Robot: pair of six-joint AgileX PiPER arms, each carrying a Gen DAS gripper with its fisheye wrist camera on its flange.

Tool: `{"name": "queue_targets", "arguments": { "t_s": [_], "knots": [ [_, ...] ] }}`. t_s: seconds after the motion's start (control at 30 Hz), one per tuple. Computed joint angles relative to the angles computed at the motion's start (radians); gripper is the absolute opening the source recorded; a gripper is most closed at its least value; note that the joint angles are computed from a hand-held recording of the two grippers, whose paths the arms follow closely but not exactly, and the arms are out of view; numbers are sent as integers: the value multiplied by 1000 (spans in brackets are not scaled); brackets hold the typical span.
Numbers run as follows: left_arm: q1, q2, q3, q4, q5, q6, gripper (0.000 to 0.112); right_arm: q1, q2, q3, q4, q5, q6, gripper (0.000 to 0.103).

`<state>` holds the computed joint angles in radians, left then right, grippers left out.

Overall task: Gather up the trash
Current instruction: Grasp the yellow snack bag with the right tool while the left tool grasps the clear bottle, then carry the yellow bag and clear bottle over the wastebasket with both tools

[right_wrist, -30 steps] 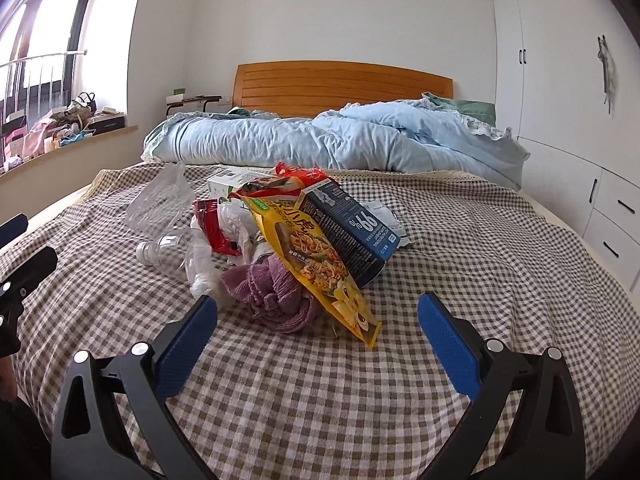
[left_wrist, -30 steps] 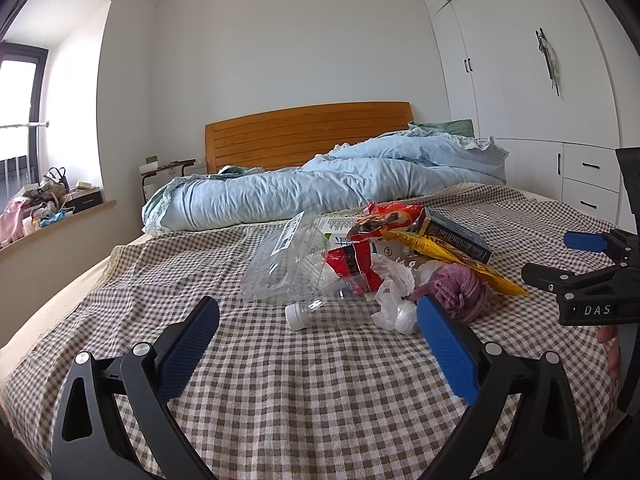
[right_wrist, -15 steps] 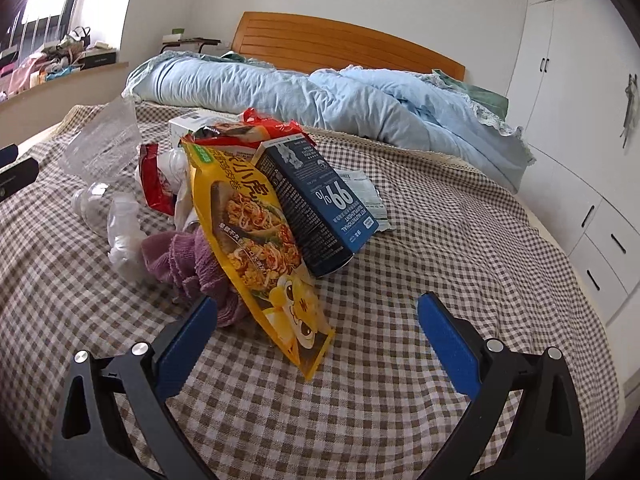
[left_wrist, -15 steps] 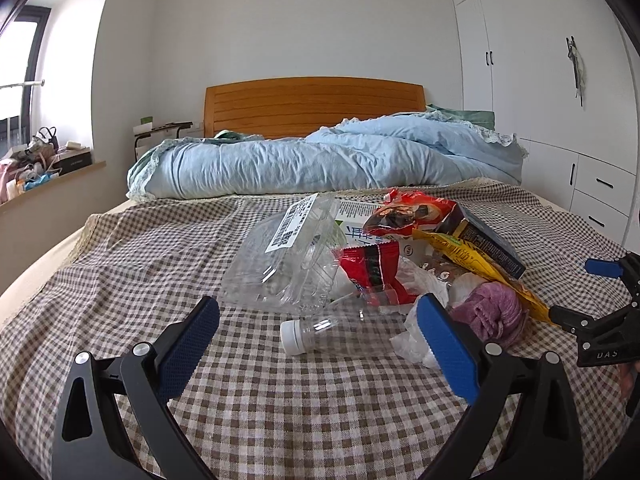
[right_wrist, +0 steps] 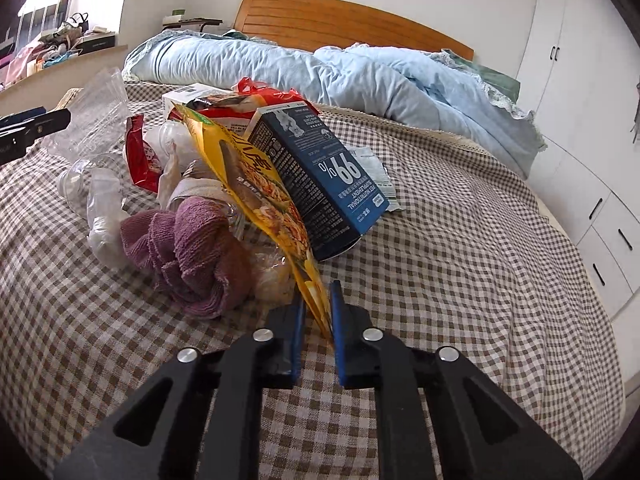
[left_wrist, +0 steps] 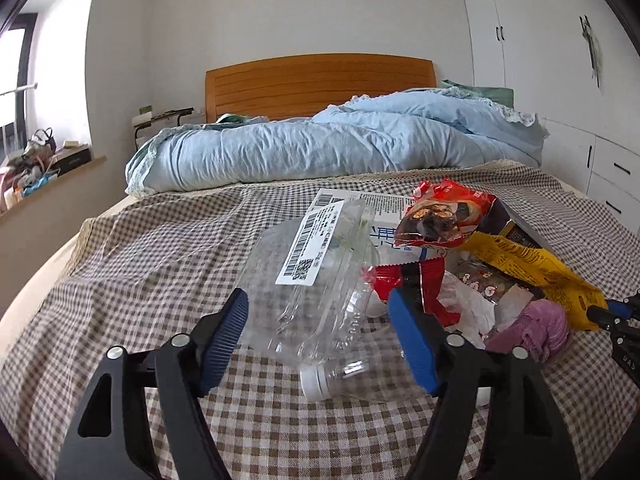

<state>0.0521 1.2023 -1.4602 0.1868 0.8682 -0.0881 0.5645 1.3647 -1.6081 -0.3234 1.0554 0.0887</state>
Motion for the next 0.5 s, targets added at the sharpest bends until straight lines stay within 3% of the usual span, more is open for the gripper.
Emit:
{"name": "queue_targets", "arguments": {
  "t_s": [0.13,0.2,0.4,0.43,0.5],
  "knots": [
    [-56,66,-56,81,38,-9,46,10,-51,26,-18,-10,11,4],
    [-68,70,-37,112,15,-36,30,7,-78,42,-27,-21,23,4],
    [-110,14,-15,197,-17,-152,19,-14,-140,65,-39,-67,74,3],
    [-117,-2,-8,219,-24,-171,5,-14,-150,70,-45,-74,88,3],
    [-140,-29,-7,262,-24,-221,6,-15,-162,72,-49,-79,103,3]
  ]
}}
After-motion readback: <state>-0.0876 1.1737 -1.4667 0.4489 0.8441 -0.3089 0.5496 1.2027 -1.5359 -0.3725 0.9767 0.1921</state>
